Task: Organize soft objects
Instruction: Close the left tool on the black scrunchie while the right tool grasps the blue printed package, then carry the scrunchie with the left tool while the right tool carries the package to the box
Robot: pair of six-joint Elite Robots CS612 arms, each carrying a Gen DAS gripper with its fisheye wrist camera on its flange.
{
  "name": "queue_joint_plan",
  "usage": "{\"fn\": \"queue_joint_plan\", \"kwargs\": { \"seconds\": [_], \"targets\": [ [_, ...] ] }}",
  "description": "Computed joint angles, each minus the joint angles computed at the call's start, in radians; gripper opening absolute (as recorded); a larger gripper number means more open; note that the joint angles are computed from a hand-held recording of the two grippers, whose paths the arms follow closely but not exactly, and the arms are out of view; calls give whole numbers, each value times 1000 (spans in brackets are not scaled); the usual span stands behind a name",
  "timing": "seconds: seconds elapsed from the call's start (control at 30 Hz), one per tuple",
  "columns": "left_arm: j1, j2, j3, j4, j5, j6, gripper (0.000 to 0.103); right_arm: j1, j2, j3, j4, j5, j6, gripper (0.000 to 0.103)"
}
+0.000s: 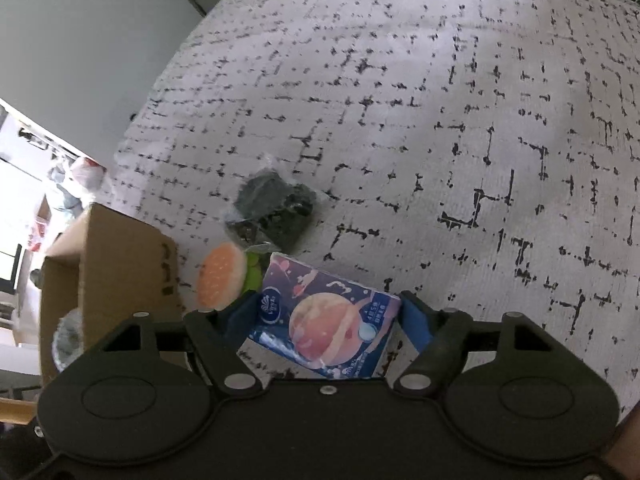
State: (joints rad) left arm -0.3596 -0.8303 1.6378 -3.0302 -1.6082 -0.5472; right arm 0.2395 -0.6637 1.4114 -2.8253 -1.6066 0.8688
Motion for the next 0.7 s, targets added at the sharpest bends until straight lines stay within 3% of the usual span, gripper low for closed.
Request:
{"fn": "queue_joint_plan", "kwargs": {
  "seconds": [0.3, 0.7],
  "targets": [
    [21, -37, 33, -35, 49, -19, 21, 5, -20, 26, -105, 36, -65, 73],
    [44, -58, 40, -54, 95, -26, 21, 16, -28, 38, -224, 27, -116, 73]
  ]
}}
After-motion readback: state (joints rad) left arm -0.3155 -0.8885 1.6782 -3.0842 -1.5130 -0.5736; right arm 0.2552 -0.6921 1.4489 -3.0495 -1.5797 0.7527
